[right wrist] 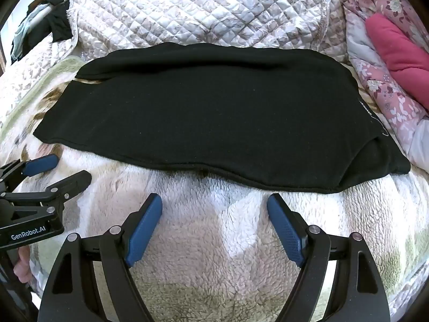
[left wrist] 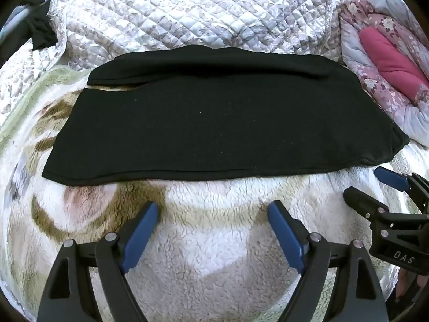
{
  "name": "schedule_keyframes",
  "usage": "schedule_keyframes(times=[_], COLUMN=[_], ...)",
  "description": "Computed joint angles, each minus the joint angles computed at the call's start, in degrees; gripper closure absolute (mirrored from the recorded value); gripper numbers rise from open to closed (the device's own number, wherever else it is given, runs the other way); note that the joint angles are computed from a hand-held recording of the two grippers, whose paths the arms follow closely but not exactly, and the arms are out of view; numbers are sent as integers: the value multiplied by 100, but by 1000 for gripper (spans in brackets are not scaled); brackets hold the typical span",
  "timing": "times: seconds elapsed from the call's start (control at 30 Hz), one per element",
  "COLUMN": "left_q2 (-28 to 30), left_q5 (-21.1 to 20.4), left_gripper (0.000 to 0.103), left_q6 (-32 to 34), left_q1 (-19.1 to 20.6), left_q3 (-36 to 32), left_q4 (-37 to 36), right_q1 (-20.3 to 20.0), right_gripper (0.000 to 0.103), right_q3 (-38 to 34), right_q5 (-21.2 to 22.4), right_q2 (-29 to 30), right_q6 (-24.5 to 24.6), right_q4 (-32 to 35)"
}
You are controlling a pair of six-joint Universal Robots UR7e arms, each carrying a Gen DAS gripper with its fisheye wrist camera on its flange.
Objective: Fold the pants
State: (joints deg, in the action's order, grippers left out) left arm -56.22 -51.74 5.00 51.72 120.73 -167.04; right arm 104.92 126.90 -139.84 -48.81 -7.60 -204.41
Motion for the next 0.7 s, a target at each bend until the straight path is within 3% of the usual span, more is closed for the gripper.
schedule_keyframes(times=[0.7], left_q2=[-21], left_q5=[7], left_gripper=[16], left_q6=[39], left_q1=[-11], left_q3=[35], left_q4=[10], right_q1=[3], right_gripper=[22], right_q3=[-2], right_q5=[-7], right_q2=[20], right_q6=[-25], right_q4=[-39])
